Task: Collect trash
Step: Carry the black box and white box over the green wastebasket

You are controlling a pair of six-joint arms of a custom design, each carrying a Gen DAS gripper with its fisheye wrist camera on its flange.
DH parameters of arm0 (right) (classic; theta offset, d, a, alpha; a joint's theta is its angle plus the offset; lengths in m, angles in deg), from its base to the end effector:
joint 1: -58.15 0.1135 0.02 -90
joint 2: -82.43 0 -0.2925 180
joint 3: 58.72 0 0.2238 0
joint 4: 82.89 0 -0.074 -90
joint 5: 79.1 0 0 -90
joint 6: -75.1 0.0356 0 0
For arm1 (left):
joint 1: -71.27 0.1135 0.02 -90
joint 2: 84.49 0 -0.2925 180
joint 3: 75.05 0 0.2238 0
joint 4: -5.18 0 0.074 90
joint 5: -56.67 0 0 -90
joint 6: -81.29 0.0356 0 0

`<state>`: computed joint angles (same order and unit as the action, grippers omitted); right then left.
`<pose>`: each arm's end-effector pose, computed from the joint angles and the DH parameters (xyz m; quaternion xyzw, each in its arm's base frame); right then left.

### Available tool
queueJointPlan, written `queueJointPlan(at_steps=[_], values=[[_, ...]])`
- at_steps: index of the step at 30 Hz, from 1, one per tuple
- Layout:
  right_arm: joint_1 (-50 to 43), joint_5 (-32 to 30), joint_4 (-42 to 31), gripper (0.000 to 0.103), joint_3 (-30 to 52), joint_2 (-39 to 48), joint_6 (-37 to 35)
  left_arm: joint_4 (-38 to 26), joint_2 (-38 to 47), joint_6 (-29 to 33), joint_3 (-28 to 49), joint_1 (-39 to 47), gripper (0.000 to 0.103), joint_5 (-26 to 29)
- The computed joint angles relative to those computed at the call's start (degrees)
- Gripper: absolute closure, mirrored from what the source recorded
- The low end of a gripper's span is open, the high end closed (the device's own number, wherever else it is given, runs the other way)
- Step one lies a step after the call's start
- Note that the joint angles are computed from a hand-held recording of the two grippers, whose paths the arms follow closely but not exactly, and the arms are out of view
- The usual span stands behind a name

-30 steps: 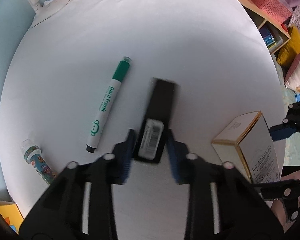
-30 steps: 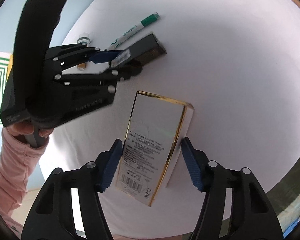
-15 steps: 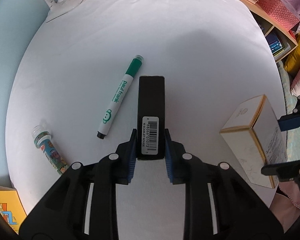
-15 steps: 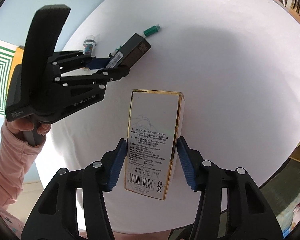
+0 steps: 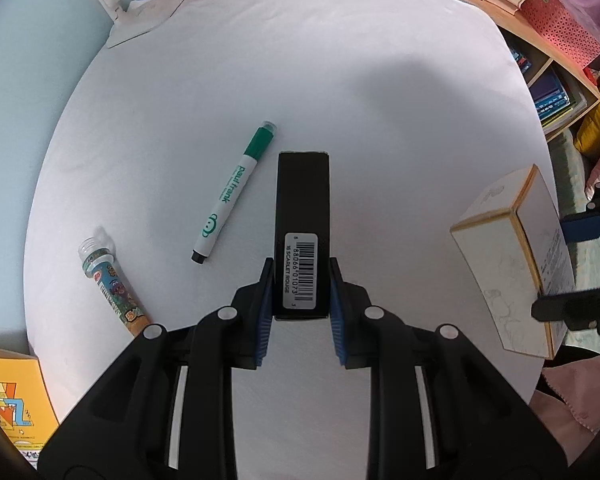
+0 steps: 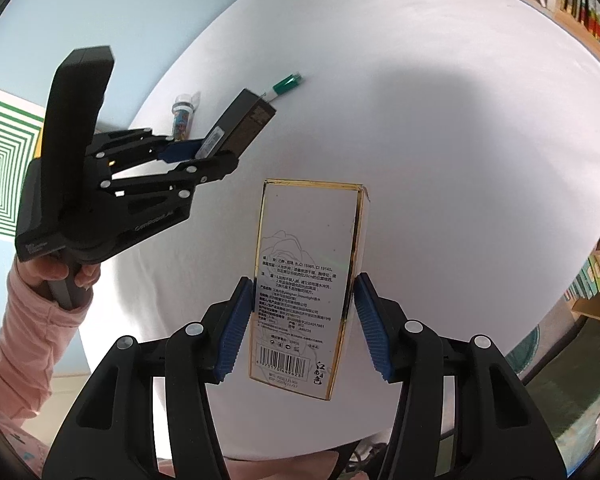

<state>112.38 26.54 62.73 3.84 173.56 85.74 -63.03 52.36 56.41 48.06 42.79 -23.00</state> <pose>0.1665 0.2147 0.2025 0.4088 0.8728 0.1974 0.1795 0.4066 -0.2279 0.1524 0.7285 0.6755 -0.0633 0.0946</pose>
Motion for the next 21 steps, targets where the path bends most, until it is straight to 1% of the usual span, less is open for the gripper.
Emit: queueJointPlan(at_steps=[2, 11, 13, 19, 21], values=[[0.73, 1.03, 1.03, 0.050, 1.36, 2.66, 0.87, 0.52, -0.57, -0.37, -0.78, -0.31, 0.080, -0.23], [7.38, 6.78, -2.79, 0.050, -2.68, -3.23, 9.03, 3.04, -4.53, -2.56, -6.00, -2.43, 0.080, -0.81], [8.08, 7.56, -2.70, 0.050, -3.48, -3.75, 9.95, 3.57, -5.36, -3.12, -7.18, -2.94, 0.080, -0.85], [13.11, 11.09, -6.28, 0.050, -5.55, -7.02, 15.67, 6.76, -10.05, -5.17, -14.20, -5.21, 0.080, -1.10], [15.84, 12.67, -8.61, 0.050, -5.99, -8.20, 18.98, 7.74, -11.68, -5.83, -16.62, -6.03, 0.080, -1.17]])
